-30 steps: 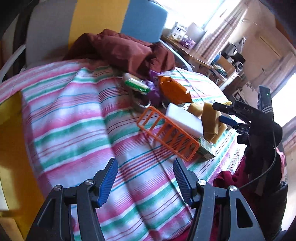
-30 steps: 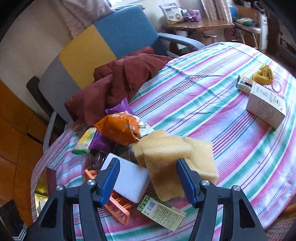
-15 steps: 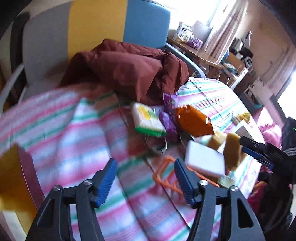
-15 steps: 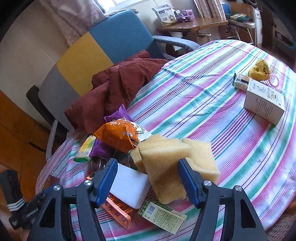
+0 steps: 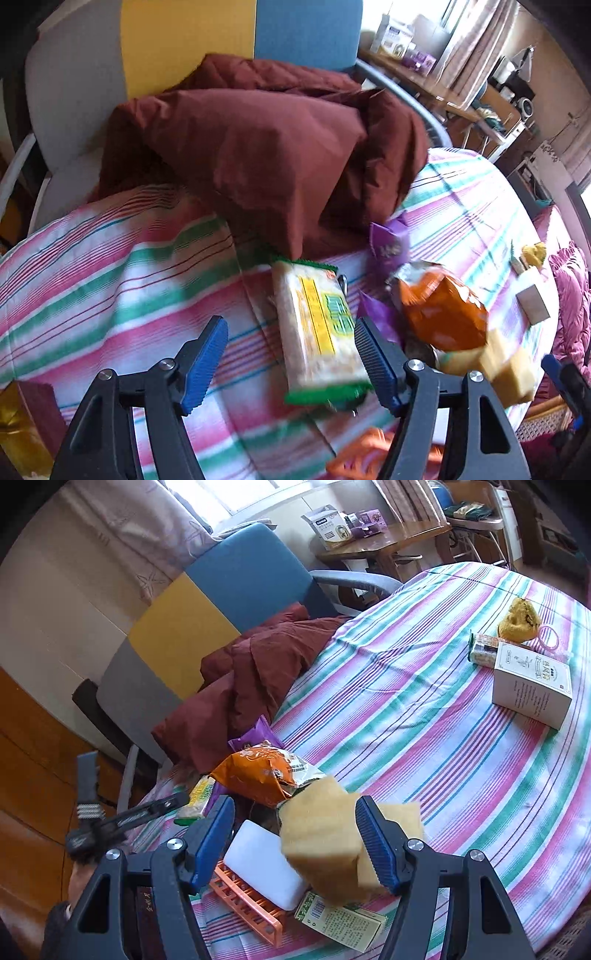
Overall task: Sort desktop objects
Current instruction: 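Grasp the WEIDAN cracker pack with the left gripper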
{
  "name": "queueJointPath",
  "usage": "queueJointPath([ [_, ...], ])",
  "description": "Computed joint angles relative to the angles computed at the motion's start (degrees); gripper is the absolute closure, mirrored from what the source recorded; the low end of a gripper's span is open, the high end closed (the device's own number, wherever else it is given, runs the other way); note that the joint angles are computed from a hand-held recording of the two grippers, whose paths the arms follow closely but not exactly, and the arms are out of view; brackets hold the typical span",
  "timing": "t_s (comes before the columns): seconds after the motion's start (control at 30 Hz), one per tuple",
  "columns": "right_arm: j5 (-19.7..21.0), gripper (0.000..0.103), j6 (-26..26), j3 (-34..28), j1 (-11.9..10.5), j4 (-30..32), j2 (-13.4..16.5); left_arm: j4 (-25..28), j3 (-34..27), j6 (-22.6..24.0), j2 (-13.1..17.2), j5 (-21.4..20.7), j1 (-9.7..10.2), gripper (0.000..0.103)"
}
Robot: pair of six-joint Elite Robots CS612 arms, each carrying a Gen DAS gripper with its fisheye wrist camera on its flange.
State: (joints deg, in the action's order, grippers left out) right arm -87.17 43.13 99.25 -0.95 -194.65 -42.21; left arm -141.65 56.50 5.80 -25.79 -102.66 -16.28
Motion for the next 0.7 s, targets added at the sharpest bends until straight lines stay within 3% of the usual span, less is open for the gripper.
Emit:
queueJointPath([
  [0.3,1.4,0.034,-1.5,-0.6,0.0,1.1,0.3,7.4,-6.1,4.5,3.4,6.6,-2.12,0.030],
  [0.5,1.9,0.034,-1.3,-0.8,-0.1,1.7,0.3,3.5,-2.4,6.6,2.0,4.3,-1.22,0.035],
  [0.6,1.7,0.034,-1.5,-0.8,0.0,2.1,0.3,-1.6,1.6,7.9,0.5,3.1,-0.51,0.044],
  [0.63,1.6,0.034,-1.8,-0.9,0.0,2.2,0.3,-3.8,3.2,8.3,-0.1,2.7,-0.27,0.054],
  [0.7,1.3,0.034,-2.5,-1.0,0.2,2.6,0.2,-5.7,5.1,8.2,-0.9,1.7,0.19,0.054],
])
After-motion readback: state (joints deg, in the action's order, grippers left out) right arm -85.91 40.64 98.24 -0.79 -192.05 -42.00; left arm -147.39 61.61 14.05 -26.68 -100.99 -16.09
